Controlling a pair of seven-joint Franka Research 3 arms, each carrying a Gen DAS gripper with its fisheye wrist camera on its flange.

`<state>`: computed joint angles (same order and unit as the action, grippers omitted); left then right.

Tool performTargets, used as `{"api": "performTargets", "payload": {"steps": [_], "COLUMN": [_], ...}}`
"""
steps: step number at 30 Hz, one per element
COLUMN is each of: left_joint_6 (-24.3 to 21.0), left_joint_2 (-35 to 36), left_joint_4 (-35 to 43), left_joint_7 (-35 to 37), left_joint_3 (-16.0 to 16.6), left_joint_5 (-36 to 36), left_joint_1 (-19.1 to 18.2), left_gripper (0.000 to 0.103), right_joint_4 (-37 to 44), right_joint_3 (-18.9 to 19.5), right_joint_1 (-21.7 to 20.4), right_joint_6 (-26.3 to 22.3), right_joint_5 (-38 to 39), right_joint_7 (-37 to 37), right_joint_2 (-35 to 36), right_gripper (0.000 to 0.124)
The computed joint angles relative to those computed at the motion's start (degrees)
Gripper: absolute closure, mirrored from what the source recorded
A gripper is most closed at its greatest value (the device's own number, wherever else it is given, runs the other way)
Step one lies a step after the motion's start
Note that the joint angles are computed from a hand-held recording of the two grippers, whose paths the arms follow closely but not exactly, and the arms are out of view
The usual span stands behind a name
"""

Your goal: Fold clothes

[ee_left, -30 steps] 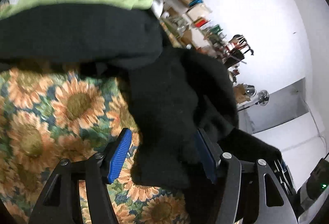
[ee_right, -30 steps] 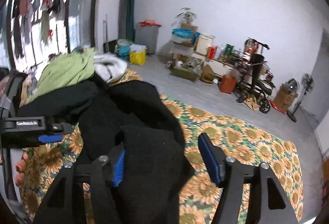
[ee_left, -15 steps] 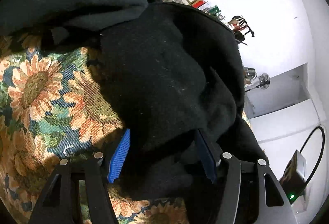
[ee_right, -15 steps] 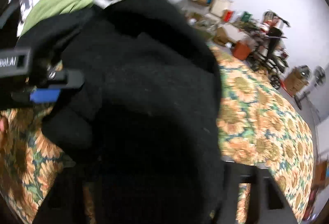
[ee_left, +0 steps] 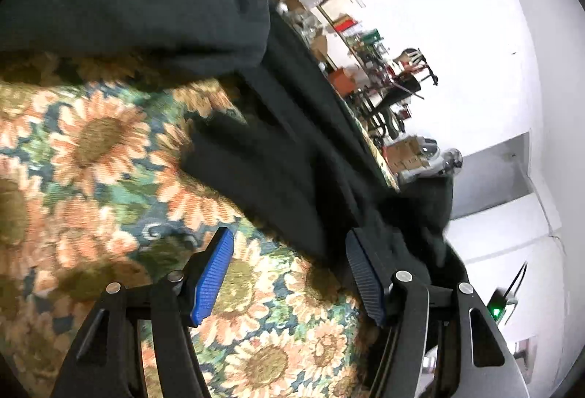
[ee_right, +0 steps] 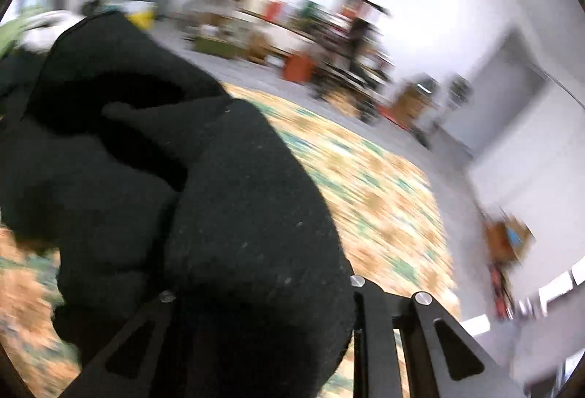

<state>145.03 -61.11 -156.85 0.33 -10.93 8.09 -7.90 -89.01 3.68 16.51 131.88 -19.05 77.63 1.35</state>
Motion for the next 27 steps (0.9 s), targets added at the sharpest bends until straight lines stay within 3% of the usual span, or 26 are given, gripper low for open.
{"api": "performTargets", "payload": {"steps": [1, 2, 6, 9, 12, 14, 17, 19, 23, 26, 27], "left_joint_6": [-1.42, 0.35, 7.74, 12.16, 12.54, 12.88, 11.86, 10.77, 6.27, 3.57, 3.37], "left_joint_2": [-0.08, 1.85, 14.68, 22.87, 28.72, 32.21, 32.28, 31.85, 30.48, 29.67, 29.64], "left_joint_4": [0.74, 1.62, 7.64, 11.52, 16.43, 19.39, 19.79, 19.70, 19.75, 19.75, 19.93], "left_joint_7": [-2.40, -0.79, -3.44, -1.12, 0.76, 1.67, -0.71, -2.26, -4.34, -5.57, -5.79], "left_joint_3": [-0.29, -1.92, -2.74, -1.49, -1.30, -2.52, -3.19, -3.91, -4.07, -3.94, -3.87], "left_joint_5": [1.14, -1.07, 0.68, 0.11, -0.86, -1.34, 0.61, 1.59, 3.15, 4.03, 4.23], "left_joint_1": [-0.21, 1.57, 1.92, -0.99, -3.06, -1.92, -1.59, -0.78, 0.26, 0.65, 0.61], "left_gripper": [0.038, 0.038, 0.038, 0.038, 0.038, 0.038, 0.038, 0.038, 0.038, 0.038, 0.038], "right_joint_4": [0.66, 1.00, -1.36, -7.39, -10.70, -12.28, -12.37, -13.72, -20.02, -19.43, -18.34], "right_joint_3": [-0.81, -1.79, -4.00, -4.34, -4.87, -5.11, -5.25, -3.43, 3.23, 6.24, 6.37], "right_joint_1": [-0.68, -1.60, -5.41, -8.06, -9.52, -9.23, -5.78, -4.49, -4.95, -5.90, -5.91], "right_joint_6": [-0.95, -2.52, -6.64, -3.67, -0.12, 2.78, 2.33, 1.04, 4.46, 7.60, 7.43], "right_joint_5": [-2.22, -3.94, -7.70, -3.72, 4.74, 10.97, 21.48, 23.66, 15.23, 5.91, 3.83], "right_joint_7": [2.60, 5.65, 12.64, 11.26, 6.86, 3.01, -8.59, -13.99, -13.67, -7.08, -4.85], "right_joint_2": [0.26, 0.23, -2.57, -8.64, -13.66, -16.58, -18.19, -17.94, -17.07, -13.17, -11.83], "right_gripper": [0.105, 0.105, 0.102, 0.075, 0.059, 0.048, 0.039, 0.037, 0.046, 0.060, 0.085]}}
